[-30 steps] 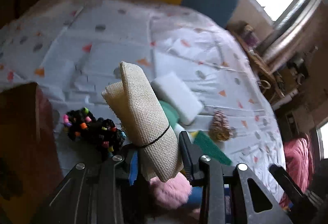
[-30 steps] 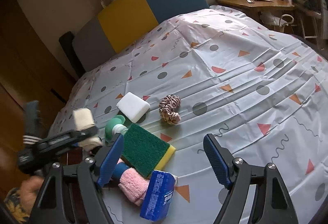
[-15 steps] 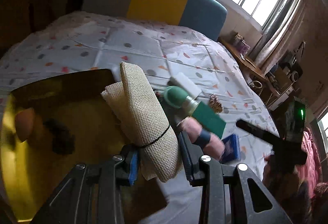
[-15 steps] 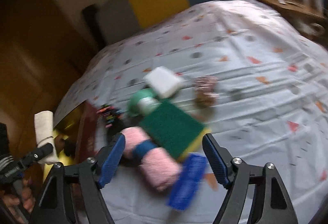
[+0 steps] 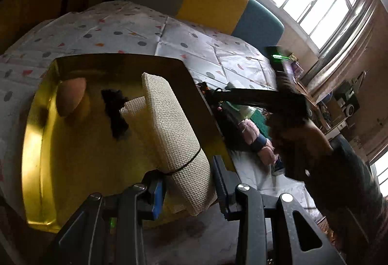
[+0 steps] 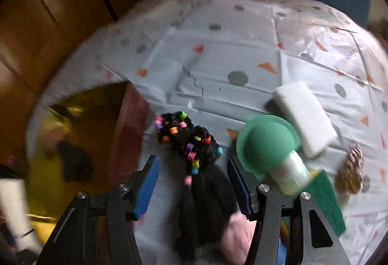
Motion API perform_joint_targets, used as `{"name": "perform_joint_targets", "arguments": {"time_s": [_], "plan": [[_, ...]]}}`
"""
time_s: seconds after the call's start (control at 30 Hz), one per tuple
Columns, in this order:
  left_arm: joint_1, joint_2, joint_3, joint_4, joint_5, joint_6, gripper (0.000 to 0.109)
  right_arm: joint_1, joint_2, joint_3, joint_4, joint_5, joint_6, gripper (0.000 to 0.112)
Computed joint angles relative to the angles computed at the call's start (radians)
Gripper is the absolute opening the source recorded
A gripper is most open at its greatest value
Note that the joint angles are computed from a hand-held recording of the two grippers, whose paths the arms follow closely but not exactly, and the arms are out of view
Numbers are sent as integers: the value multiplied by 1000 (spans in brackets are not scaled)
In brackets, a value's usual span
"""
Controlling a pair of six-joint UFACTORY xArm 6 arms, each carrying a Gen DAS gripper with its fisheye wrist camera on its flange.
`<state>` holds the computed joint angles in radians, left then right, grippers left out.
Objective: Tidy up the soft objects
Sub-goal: 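Place the pouch in the tray with the left gripper while the right grasps beaded hair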
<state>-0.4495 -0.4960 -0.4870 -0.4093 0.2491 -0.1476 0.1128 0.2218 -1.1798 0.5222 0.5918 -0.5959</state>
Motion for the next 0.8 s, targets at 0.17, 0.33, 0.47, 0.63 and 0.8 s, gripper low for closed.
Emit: {"name": "perform_joint_targets", "arguments": {"time_s": [0.17, 0.33, 0.47, 0.63, 0.8], "plan": [[26, -57, 52, -7, -2, 5, 35, 51, 70, -17, -160, -74, 118, 48], [56, -39, 45, -14, 8, 27, 35, 45, 64, -8, -107, -69, 68, 44], [84, 50, -44, -106, 39, 124, 35, 51, 59, 5, -128, -82, 69, 44], [127, 229, -212, -173, 73, 194, 35, 58, 54, 23, -125, -121, 35, 43], [143, 378, -358, -276, 119, 258, 35, 54, 50, 28, -107, -117, -4, 43]]}}
